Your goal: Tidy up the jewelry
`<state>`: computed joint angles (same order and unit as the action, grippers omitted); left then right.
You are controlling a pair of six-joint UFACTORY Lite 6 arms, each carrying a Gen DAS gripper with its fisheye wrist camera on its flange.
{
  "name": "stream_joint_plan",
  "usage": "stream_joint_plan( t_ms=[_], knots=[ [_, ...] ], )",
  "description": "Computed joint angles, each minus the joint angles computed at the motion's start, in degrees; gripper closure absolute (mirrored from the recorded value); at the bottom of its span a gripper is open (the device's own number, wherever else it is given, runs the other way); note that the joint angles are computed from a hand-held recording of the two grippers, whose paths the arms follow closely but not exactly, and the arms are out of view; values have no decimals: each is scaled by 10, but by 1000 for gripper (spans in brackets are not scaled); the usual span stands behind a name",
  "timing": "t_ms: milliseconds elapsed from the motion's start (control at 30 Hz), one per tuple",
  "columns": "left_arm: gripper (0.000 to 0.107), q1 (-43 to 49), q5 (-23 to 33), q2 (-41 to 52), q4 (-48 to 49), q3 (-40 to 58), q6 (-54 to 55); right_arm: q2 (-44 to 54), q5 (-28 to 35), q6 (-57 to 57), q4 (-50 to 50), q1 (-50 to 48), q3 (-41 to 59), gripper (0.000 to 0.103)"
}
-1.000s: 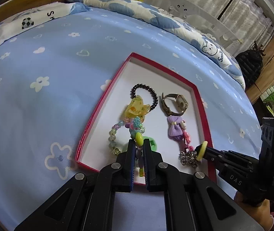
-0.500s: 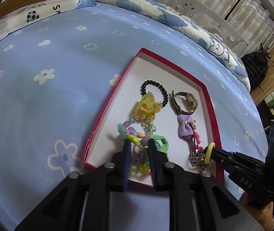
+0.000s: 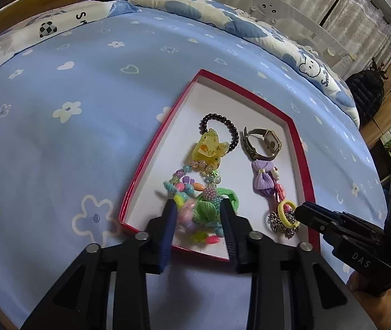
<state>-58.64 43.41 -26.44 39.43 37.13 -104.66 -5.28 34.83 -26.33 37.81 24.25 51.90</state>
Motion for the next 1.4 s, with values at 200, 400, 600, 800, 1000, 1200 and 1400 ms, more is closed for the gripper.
stream_joint_plan(
  t_ms=[200, 400, 600, 800, 1000, 1200, 1400],
  knots=[
    [68, -23, 26, -10, 0, 6, -9, -21, 0, -9, 15, -6, -6, 76],
    [62, -53, 57, -13, 6, 20, -24, -48, 6, -31, 39, -25, -22, 70],
    [35, -118, 129, -16, 26, 39, -71, -94, 10, -78, 97, -61, -52, 55],
    [23, -213, 212, -24, 52, 54, -150, -165, 33, -162, 199, -116, -108, 36],
    [16, -309, 308, 15, 53, 104, -206, -248, 54, -176, 217, -151, -151, 24],
    [13, -382, 397, 91, 42, 195, -204, -308, 91, -147, 180, -164, -142, 19],
    [10, -425, 474, 158, 29, 300, -173, -321, 133, -88, 108, -161, -83, 13]
  ],
)
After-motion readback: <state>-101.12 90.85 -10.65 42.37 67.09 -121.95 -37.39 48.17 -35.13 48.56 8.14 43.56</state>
